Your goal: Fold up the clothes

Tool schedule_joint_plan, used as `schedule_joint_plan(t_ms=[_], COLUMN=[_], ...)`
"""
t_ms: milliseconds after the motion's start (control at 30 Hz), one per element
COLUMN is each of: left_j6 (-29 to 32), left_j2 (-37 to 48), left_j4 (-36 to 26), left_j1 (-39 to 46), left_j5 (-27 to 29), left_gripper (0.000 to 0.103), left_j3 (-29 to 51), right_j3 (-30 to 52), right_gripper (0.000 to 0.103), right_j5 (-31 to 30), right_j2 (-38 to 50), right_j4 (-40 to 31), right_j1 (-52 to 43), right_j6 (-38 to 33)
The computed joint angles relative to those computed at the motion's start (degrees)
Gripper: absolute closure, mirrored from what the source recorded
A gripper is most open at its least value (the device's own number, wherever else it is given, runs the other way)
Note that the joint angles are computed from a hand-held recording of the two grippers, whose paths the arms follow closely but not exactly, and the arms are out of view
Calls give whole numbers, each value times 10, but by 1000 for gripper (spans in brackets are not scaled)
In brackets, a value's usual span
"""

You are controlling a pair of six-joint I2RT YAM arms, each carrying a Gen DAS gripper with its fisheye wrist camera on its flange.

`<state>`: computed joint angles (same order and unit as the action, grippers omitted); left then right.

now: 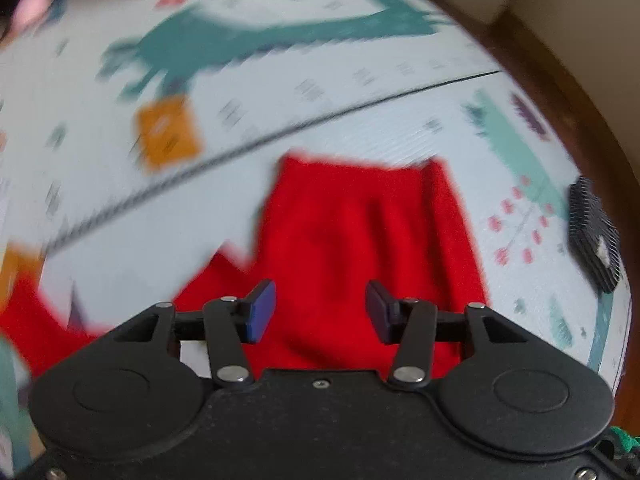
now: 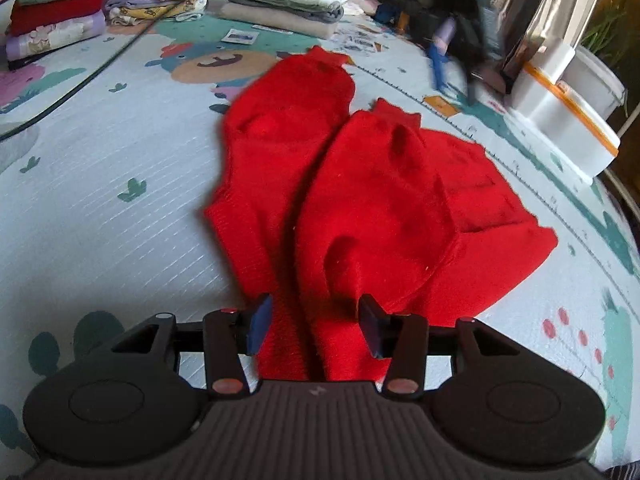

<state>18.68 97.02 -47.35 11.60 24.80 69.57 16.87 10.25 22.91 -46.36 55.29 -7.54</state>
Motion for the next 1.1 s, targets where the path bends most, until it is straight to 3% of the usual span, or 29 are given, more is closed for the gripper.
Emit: schedule_joint_plan(t_ms=[100, 400, 467, 600, 700, 900, 1100], left_j6=[4, 3, 6, 8, 16, 23, -61], left_j2=[18, 25, 25, 26, 12, -31, -57], left_j4=[-11, -5, 2, 13, 28, 12, 41], left_j1=[47, 80, 79, 76, 74, 54, -22], left_j5=[9, 34, 32, 33, 30, 90, 126], left_gripper=[54, 55, 67, 76, 97, 99, 99], left_j3=[-21, -58, -67, -80, -95, -76, -55], right_j3=[0, -2, -4, -6, -8, -10, -8], right_gripper=[56, 56, 56, 56, 56, 54, 54], right_j5=[0, -23, -34, -44, -51, -69, -66], right_j2=[4, 15, 16, 17, 16, 8, -2], right_j4=[3, 13, 16, 20, 20, 12, 8], right_j1=[-6, -36, -54, -66, -74, -95, -98], right_j6=[0, -6, -15, -19, -23, -23, -15])
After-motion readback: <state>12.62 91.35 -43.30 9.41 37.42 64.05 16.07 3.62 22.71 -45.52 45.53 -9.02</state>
